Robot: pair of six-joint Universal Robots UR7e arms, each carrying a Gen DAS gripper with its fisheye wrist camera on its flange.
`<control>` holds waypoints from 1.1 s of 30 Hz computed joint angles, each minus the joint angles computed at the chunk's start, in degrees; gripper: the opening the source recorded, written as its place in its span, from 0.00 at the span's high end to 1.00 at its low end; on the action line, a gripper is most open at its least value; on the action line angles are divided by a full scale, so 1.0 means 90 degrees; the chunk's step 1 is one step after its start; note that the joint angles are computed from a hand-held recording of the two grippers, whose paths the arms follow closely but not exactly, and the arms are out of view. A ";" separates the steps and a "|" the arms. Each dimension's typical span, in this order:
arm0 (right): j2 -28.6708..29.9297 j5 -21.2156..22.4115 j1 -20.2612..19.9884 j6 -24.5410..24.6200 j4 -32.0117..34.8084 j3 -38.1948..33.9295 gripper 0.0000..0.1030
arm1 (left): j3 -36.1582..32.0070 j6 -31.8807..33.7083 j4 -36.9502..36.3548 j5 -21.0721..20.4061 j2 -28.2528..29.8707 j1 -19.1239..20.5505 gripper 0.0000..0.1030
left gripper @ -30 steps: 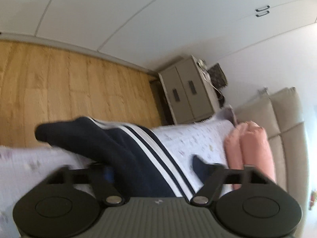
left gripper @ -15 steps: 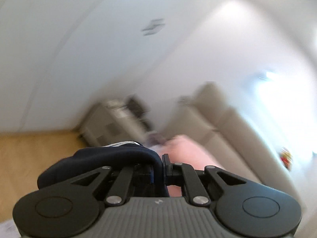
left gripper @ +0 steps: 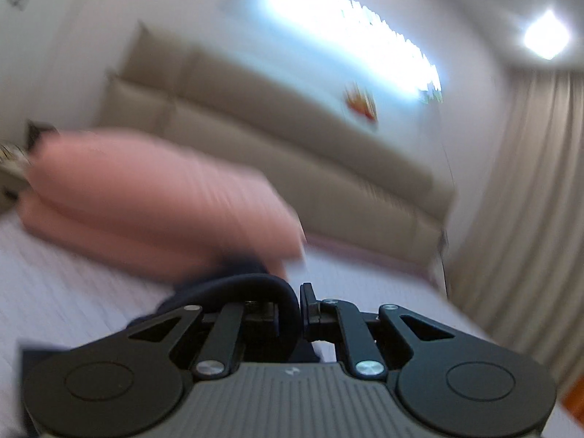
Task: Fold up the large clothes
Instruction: 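Lift the held sleeve with the left tool and carry it across the hoodie body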
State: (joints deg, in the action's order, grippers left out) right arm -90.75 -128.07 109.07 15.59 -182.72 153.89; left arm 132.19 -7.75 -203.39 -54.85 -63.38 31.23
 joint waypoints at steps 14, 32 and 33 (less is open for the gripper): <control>-0.0364 0.1375 -0.1089 -0.1433 -0.0682 -0.0814 0.00 | 0.0407 -0.0704 0.4709 -0.3166 -0.1112 0.0848 0.19; 0.3485 0.0047 0.0309 -0.3616 -0.2017 -0.2585 0.90 | -0.1970 -0.0416 0.5210 -0.2917 -0.0703 0.4055 0.91; 0.3285 0.0428 0.0257 -0.3671 -0.2684 -0.2337 0.90 | -0.1854 -0.0250 0.4700 -0.2797 -0.0701 0.3987 0.91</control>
State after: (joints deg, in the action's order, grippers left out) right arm -61.18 -124.22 111.38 -17.45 -206.87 132.86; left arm 115.50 -10.00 -161.08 -80.02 -69.69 67.11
